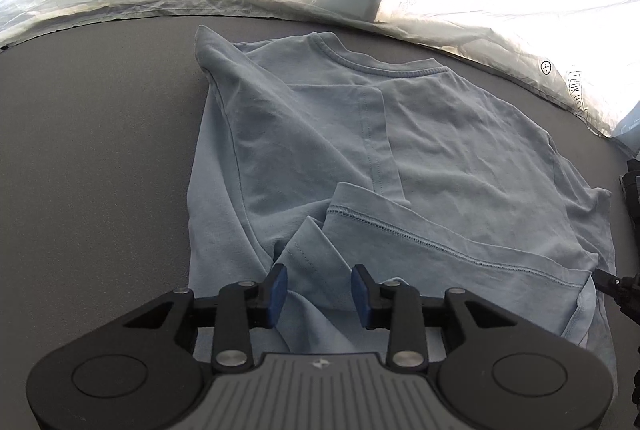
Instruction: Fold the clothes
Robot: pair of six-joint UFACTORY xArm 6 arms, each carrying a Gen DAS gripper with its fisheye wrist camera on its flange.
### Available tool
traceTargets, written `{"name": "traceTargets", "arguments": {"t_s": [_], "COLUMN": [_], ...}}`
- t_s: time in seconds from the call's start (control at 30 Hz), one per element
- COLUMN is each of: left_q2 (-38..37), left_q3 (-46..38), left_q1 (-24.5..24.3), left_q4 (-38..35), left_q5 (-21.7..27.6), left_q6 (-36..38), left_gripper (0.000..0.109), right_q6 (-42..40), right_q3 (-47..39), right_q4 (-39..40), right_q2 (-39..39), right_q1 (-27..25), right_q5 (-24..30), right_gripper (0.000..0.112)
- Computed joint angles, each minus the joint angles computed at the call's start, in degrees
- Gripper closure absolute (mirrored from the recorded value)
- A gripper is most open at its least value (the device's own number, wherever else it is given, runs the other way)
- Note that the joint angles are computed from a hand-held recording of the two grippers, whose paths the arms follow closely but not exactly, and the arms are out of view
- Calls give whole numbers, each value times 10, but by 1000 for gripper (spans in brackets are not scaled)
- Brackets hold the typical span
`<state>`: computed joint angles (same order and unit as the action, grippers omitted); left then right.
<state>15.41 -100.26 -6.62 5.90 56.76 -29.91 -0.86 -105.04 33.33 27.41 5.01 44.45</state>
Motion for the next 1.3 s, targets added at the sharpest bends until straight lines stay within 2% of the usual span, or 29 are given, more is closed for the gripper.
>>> {"name": "traceTargets", "arguments": {"t_s": [0.03,0.17,0.23,0.33,0.43,0.5,0.57,0.6,0.63,0.77,0.83,0.9,1.0,1.07,1.1,1.17,1.3], "left_q2": [-6,-19,-17,-8,9,21,35,45,44,25,3,-10,16,33,37,35,27], "left_q3": [7,29,31,30,15,3,-11,-27,-29,-21,5,37,16,-10,-19,-21,-6], "left_q1": [-2,0,0,-3,-8,-13,-19,-20,-19,-6,13,33,41,31,21,11,14], "left_q4": [7,-17,-26,-20,-14,0,19,21,21,11,-37,-92,-94,-60,-29,4,-19], "left_q5": [-6,-16,-17,-24,-25,-22,-14,3,3,-16,-48,-94,-77,-54,-47,-48,-71], "left_q6": [9,64,86,106,132,142,147,151,136,62,8,-38,-88,-90,-86,-81,-38], "left_gripper": [59,57,48,40,39,40,56,85,103,103,103,104,104,101,96,87,64], "right_q6": [-5,-28,-37,-40,-46,-53,-61,-67,-79,-101,-81,-58,1,29,37,34,4], "right_q3": [5,34,49,60,58,48,35,28,23,47,61,70,46,47,55,66,68], "right_q4": [-23,-95,-114,-124,-117,-123,-130,-130,-124,-50,7,29,-31,-83,-113,-155,-131], "right_q2": [-6,-33,-42,-46,-42,-35,-26,-22,-21,-45,-56,-56,-32,-34,-40,-49,-48], "right_q1": [1,0,-1,-2,0,4,7,7,6,-13,-34,-49,-49,-36,-28,-17,-17], "right_q5": [-3,-8,-6,-10,-16,-16,-10,-6,-2,-29,-36,-36,5,2,-11,-30,-28], "right_gripper": [104,88,79,77,69,68,85,89,109,109,109,109,108,103,99,84,82]}}
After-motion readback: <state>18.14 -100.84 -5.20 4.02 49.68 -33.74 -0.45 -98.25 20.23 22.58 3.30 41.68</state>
